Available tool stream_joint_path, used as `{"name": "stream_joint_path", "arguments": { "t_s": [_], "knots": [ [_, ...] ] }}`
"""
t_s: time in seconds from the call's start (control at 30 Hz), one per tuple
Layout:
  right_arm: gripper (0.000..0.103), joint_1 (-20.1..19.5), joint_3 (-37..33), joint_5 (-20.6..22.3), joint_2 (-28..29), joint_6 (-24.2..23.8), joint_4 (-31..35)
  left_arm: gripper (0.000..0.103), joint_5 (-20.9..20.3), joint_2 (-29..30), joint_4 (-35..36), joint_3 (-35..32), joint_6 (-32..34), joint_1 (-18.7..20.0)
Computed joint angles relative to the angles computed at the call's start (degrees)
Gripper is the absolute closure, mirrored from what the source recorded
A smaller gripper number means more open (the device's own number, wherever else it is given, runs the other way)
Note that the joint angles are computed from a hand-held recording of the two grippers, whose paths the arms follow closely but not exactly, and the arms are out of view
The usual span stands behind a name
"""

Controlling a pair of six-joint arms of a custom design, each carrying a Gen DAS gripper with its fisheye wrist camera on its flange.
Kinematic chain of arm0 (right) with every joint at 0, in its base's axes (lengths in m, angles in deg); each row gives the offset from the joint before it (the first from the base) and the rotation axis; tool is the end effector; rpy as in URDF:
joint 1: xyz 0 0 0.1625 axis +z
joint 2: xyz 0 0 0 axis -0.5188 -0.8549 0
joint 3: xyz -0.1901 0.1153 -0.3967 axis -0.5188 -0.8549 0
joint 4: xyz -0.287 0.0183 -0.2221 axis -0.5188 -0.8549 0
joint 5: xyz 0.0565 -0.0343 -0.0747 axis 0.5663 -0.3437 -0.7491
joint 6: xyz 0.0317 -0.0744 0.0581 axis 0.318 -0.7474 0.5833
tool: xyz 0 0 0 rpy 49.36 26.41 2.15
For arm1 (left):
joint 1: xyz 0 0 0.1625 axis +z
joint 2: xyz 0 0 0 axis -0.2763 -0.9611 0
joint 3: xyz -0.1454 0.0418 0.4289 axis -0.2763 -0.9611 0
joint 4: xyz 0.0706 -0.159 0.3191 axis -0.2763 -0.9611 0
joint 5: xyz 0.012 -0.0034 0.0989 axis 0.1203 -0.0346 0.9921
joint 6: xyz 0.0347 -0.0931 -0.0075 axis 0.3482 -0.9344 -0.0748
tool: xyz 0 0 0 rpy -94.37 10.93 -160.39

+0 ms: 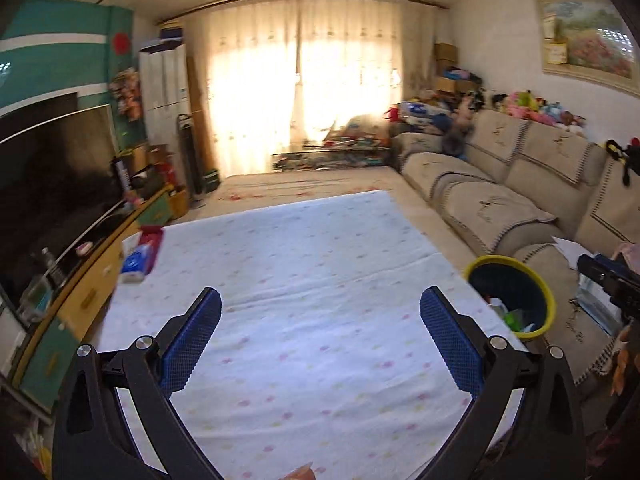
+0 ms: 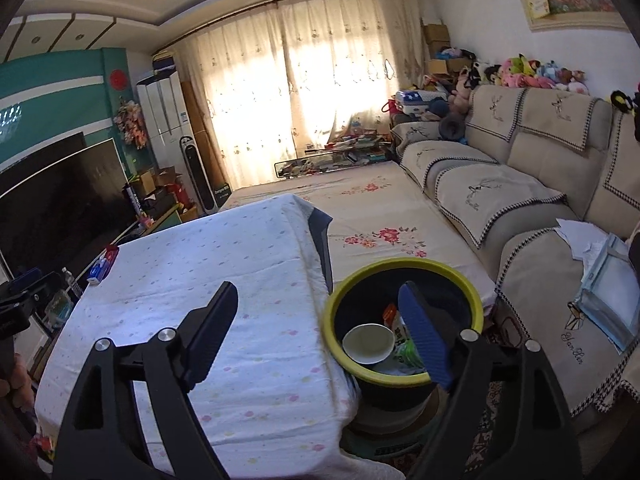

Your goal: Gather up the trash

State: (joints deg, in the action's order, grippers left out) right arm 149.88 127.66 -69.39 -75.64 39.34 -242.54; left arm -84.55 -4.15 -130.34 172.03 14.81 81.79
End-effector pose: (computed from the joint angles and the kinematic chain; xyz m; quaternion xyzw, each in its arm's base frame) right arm 0.3168 -0.4387 -0.0111 0.1538 -0.8187 0.4908 0.2554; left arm 0.0140 -0.4562 0.3614 0.2207 0.7991 -0.4433 0.3408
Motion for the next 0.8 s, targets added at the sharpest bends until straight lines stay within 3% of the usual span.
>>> {"name": "stream_joint_path", "arguments": {
  "t_s": [0.23,0.43,0.8],
  "knots": [
    [0.008,5.65,-2.23,-3.11,1.66,-3.89,0.28,0.005,1.83,-12.01,-0.85,5.78,-1.58,1.72],
    [0.007,8.32,-1.13,-4.41,2.22,-3.16,0.26,0.005,3.03,-19.12,-1.98,11.16,-2.96,1.54],
    [0.007,8.98,0.54,-6.27,2.59,-1.60,-1.13,0.005,8.12,-23.41,-3.27,14.76,-3.85,-5.54]
  ]
}}
